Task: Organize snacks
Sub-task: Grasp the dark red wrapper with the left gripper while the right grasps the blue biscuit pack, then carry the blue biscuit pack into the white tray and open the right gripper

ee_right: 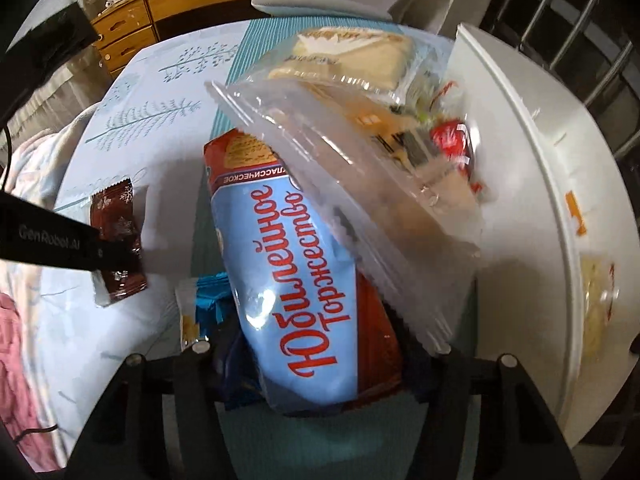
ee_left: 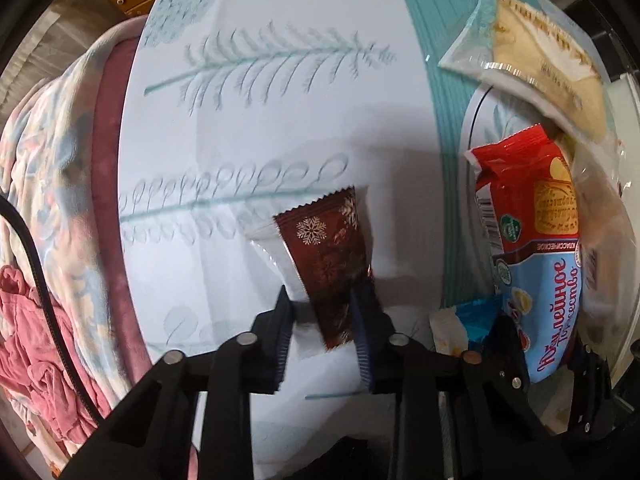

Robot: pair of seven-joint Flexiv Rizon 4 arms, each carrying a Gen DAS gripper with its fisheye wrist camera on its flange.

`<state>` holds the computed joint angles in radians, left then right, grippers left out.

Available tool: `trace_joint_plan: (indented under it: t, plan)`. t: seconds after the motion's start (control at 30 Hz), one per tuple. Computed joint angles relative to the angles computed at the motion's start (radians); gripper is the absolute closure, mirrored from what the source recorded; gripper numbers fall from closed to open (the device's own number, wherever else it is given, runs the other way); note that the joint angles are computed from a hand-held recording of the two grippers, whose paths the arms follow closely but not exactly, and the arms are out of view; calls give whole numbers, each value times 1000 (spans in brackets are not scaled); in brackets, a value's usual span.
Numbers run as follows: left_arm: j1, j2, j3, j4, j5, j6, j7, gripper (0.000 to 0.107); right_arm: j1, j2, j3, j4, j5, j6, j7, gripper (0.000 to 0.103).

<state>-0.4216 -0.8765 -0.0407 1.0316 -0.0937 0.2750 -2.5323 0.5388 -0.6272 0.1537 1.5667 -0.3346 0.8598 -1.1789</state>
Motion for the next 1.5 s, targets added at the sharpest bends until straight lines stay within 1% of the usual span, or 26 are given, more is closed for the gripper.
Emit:
trace_joint_plan:
  t: [0.23, 0.27, 0.3, 0.37, 0.4, 0.43, 0.57, 0.67, 0.87, 0.97, 1.1, 1.2, 1.27, 1.4, 1.5]
  plan:
    - [-7, 101, -11, 167, -18, 52, -28, 87, -10, 58, 42, 38, 78, -63, 27, 43]
    - [-8, 121, -13, 196, -21, 62, -34, 88, -10, 66, 44, 43, 81, -67, 28, 44]
    - [-8, 134, -14, 216, -23, 69, -40, 91, -8, 77, 46, 51, 84, -69, 32, 44]
    - [-12, 173, -19, 267, -27, 92, -51, 92, -12, 99, 56, 66, 102, -67, 36, 46]
    - [-16, 191, -20, 289, -26, 104, -56, 94, -12, 110, 61, 73, 109, -68, 39, 46]
    - [-19, 207, -22, 307, -22, 115, -60, 94, -10, 117, 63, 77, 111, -68, 40, 47]
    - [-33, 272, -27, 371, -9, 160, -79, 96, -10, 159, 77, 107, 126, -54, 39, 48]
    - [-34, 310, -33, 420, -7, 220, -80, 97, -16, 191, 88, 132, 141, -28, 23, 49]
    - [-51, 368, -39, 478, 16, 336, -98, 99, -23, 252, 92, 184, 138, 57, -1, 49]
    - [-59, 389, -39, 494, 32, 390, -104, 100, -29, 281, 88, 207, 127, 106, -5, 49]
    - [-72, 396, -35, 476, 60, 426, -120, 100, -52, 310, 82, 227, 129, 175, -22, 49]
    - [-77, 396, -34, 456, 70, 415, -135, 100, -63, 322, 64, 244, 101, 227, -23, 49]
    - [-85, 397, -29, 446, 77, 399, -164, 100, -78, 330, 52, 249, 91, 247, -19, 49]
    - [-94, 396, -25, 443, 86, 385, -228, 100, -116, 338, 45, 253, 99, 272, -34, 49]
    - [-106, 383, -21, 415, 99, 354, -280, 100, -146, 337, 40, 241, 112, 268, -56, 49]
